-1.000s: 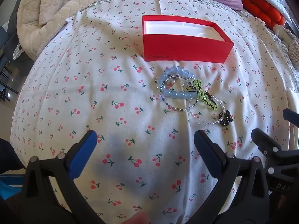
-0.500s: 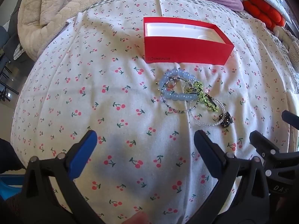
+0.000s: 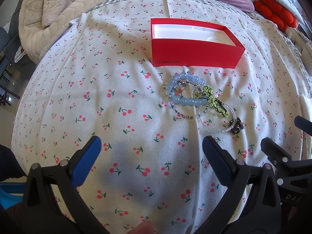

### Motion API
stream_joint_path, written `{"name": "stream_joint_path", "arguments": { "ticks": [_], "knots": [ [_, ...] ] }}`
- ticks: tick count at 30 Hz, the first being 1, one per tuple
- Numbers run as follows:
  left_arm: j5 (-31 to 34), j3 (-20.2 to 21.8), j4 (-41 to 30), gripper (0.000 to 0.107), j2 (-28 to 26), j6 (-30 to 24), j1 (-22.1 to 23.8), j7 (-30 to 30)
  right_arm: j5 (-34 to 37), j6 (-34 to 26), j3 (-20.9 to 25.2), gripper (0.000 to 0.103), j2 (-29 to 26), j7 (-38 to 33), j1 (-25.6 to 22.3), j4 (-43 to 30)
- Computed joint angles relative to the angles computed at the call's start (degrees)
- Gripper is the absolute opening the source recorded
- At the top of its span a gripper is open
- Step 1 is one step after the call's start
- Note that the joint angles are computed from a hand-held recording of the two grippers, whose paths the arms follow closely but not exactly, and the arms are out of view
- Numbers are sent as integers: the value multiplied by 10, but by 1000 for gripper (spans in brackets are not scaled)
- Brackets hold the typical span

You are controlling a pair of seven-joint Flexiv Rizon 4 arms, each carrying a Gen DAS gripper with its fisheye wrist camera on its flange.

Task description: Organize jewelry

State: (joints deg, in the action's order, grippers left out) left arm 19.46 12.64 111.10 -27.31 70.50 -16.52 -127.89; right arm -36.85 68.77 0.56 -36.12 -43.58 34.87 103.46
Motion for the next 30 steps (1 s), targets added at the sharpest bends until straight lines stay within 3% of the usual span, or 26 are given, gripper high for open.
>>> {"name": "stream_joint_path", "arguments": {
  "ticks": [30],
  "knots": [
    [2, 1, 5, 103, 4, 20, 4, -1, 14, -2, 6, 103, -3, -9, -2, -7]
  ]
}}
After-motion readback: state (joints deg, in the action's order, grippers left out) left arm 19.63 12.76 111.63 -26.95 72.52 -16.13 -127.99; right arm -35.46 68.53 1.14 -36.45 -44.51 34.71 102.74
